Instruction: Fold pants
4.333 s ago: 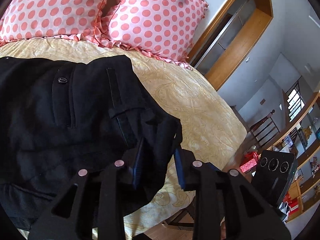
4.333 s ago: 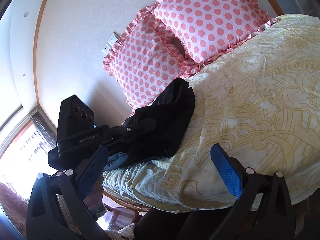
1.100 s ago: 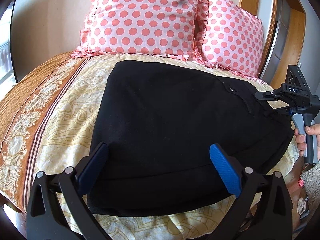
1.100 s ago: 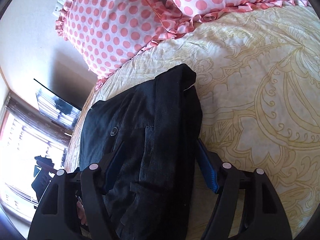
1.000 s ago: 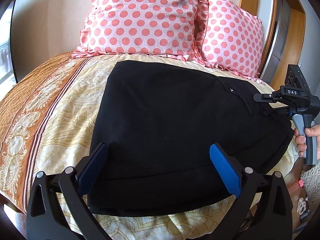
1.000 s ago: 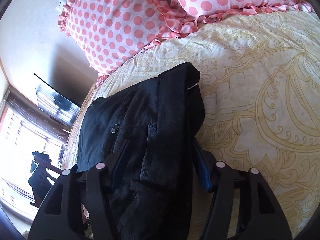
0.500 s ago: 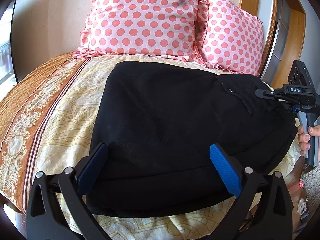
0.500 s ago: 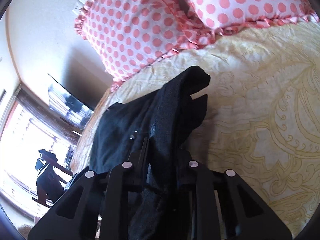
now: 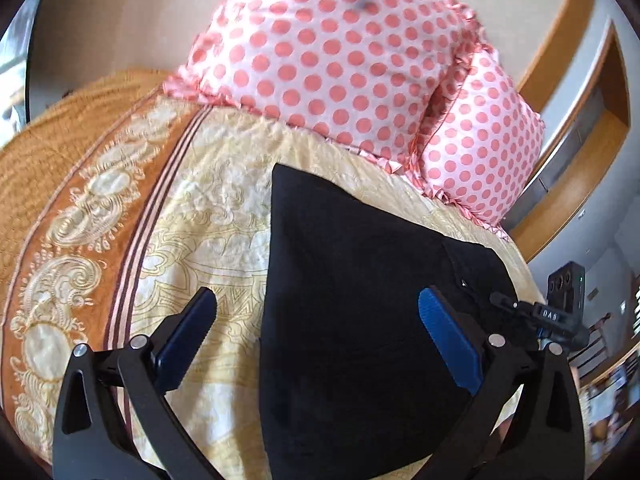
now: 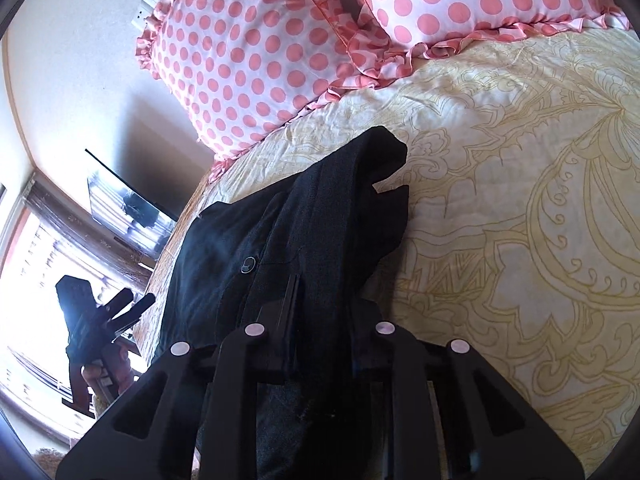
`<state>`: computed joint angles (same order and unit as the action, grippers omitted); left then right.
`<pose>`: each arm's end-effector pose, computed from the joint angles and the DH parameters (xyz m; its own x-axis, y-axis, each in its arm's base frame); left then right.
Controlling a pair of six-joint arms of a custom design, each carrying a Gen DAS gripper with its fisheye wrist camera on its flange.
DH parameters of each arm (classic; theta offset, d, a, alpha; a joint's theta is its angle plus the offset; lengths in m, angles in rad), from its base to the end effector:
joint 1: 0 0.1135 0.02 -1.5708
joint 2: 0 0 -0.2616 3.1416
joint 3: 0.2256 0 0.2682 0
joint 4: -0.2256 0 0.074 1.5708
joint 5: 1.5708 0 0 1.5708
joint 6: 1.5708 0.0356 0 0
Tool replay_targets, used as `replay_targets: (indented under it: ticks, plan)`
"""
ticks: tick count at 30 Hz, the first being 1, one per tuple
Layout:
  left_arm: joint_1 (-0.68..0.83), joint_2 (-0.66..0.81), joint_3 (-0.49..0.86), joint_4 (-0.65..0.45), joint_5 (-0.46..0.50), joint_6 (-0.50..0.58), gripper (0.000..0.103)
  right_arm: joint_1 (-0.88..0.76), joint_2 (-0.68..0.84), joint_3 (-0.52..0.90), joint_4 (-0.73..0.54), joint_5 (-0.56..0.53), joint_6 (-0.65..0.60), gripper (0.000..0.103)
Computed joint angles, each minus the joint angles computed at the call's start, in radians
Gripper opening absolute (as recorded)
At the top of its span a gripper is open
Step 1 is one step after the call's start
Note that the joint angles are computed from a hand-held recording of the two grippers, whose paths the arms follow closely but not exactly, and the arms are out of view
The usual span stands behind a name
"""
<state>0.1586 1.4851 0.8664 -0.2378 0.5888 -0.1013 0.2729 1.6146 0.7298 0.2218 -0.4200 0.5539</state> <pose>0.3124 0.0299 0.1931 -0.7653 -0.2076 -0.6093 0.1513 0.8621 -0.4837 0.3114 0.1022 0.1450 -0.7963 0.2759 -0.5383 -0.1607 0.7614 0.6280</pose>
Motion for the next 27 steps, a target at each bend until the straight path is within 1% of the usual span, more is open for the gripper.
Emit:
replay_targets:
  ticks: [2,3,5,6,7,8,9,11,13,15,16,17,18,19,20,21,23,27]
  plan:
    - [0.022,0.144,0.134,-0.105,0.094,0.002,0.093,-0.004,0.001,-0.005,0.006,-0.006,0.002,0.02]
    - [0.024,0.198,0.185,-0.143,0.131,0.007,0.091,-0.006,0.002,-0.008,0.01,-0.008,0.003,0.02]
    - [0.013,0.281,0.264,-0.199,0.158,0.01,0.085,-0.009,0.008,-0.01,0.02,-0.014,0.009,0.02]
    - [0.006,0.311,0.295,-0.222,0.165,0.014,0.085,-0.01,0.009,-0.011,0.024,-0.016,0.012,0.02]
    - [0.0,0.31,0.293,-0.205,0.161,0.011,0.085,-0.011,0.01,-0.012,0.026,-0.017,0.012,0.02]
    - [-0.011,0.317,0.307,-0.211,0.147,0.011,0.083,-0.011,0.011,-0.012,0.026,-0.017,0.011,0.021]
    - [-0.019,0.328,0.322,-0.219,0.149,0.011,0.079,-0.011,0.012,-0.01,0.024,-0.017,0.009,0.021]
    - [-0.029,0.347,0.339,-0.219,0.165,0.0,0.076,-0.01,0.016,-0.004,0.014,-0.013,0.0,0.022]
    - [-0.049,0.352,0.347,-0.207,0.135,-0.019,0.071,-0.012,0.023,0.002,0.01,-0.015,0.003,0.024]
    - [-0.06,0.353,0.349,-0.202,0.12,-0.025,0.059,-0.021,0.042,0.01,0.013,-0.032,0.01,0.029]
    - [-0.065,0.349,0.345,-0.194,0.104,-0.032,0.056,-0.024,0.052,0.014,0.018,-0.041,0.014,0.03]
    - [-0.072,0.344,0.34,-0.184,0.079,-0.039,0.047,-0.027,0.06,0.015,0.028,-0.048,0.017,0.03]
    - [-0.076,0.339,0.336,-0.178,0.054,-0.042,0.033,-0.026,0.062,0.014,0.036,-0.051,0.016,0.029]
    - [-0.078,0.333,0.33,-0.169,0.035,-0.047,0.025,-0.022,0.055,0.01,0.038,-0.042,0.01,0.028]
    - [-0.075,0.327,0.324,-0.159,0.03,-0.05,0.014,-0.016,0.046,0.008,0.038,-0.033,0.006,0.025]
    - [-0.069,0.322,0.321,-0.154,0.038,-0.049,0.011,-0.013,0.039,0.005,0.043,-0.029,0.006,0.023]
    - [-0.064,0.312,0.323,-0.152,0.053,-0.054,0.009,-0.016,0.032,0.005,0.054,-0.039,0.016,0.022]
    - [-0.081,0.255,0.307,-0.118,0.036,-0.042,0.006,-0.029,0.026,0.015,0.079,-0.072,0.028,0.02]
